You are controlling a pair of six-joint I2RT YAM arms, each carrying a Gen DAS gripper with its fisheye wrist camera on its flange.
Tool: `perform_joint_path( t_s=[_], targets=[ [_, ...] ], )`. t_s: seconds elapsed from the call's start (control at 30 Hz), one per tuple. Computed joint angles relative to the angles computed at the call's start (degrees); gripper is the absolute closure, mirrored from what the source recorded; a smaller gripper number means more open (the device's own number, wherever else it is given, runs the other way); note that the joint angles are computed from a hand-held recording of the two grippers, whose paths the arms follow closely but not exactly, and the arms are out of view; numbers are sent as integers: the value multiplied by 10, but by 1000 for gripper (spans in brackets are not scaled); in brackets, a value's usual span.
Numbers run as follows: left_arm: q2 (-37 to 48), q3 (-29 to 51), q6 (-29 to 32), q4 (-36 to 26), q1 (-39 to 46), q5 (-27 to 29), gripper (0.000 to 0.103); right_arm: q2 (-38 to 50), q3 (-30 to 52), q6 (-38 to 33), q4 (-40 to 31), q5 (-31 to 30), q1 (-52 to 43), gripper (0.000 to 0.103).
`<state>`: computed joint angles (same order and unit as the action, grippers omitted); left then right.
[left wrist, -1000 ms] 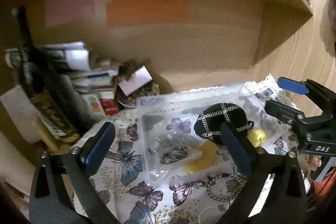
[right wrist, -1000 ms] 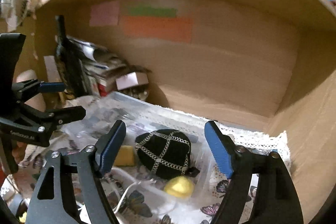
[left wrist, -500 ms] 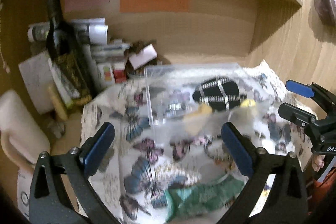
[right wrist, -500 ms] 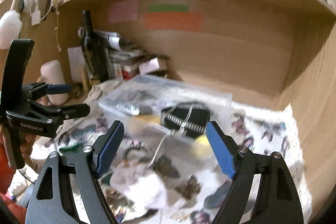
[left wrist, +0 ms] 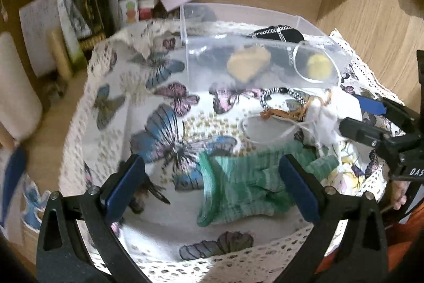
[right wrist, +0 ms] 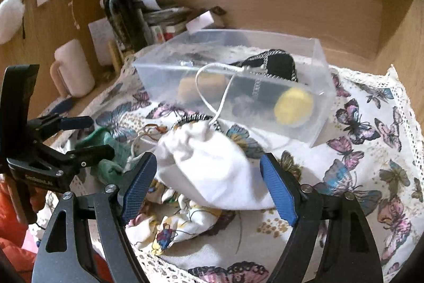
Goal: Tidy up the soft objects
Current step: 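Grasp the green fabric with the left tool while the right tool grasps the white drawstring bag, then carry the green fabric and white bag into the box and release both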
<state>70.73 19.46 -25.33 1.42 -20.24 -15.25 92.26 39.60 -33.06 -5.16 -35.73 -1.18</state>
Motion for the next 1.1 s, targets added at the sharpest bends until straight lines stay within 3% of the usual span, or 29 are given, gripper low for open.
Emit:
perform_joint_path(
  t_s=[0.07, 0.13, 0.2, 0.27, 0.33, 0.5, 0.67, 0.93, 1.1],
  targets=[
    [-4, -16, -9, 23, -9, -5, 4, 2, -5, -1, 8, 6, 4, 43],
    [-12, -24, -6, 33, -15, 5, 30, 5, -9, -3, 17, 13, 6, 55],
    [-9, -27, 5, 41, -14, 40, 45, 8, -8, -4, 20, 16, 8, 65],
    [-5, -28, 6, 49, -15, 51, 53, 8, -10, -5, 23, 15, 4, 82],
    [-2, -28, 5, 51, -17, 51, 63, 6, -12, -6, 27, 10, -1, 90],
    [-19, -30, 1, 39, -13, 54, 84, -26, -22, 3, 40, -7, -24, 92],
    [-69, -20, 6, -2, -19, 7, 85, -62, -13, 16, 35, -36, -56, 93],
    [-140, 19, 49, -41, 10, -11, 86, -104, 9, 52, 52, -68, -88, 92],
    [-139, 56, 80, -34, 21, -24, 86, -108, 29, 82, 80, -68, -84, 92]
  ],
)
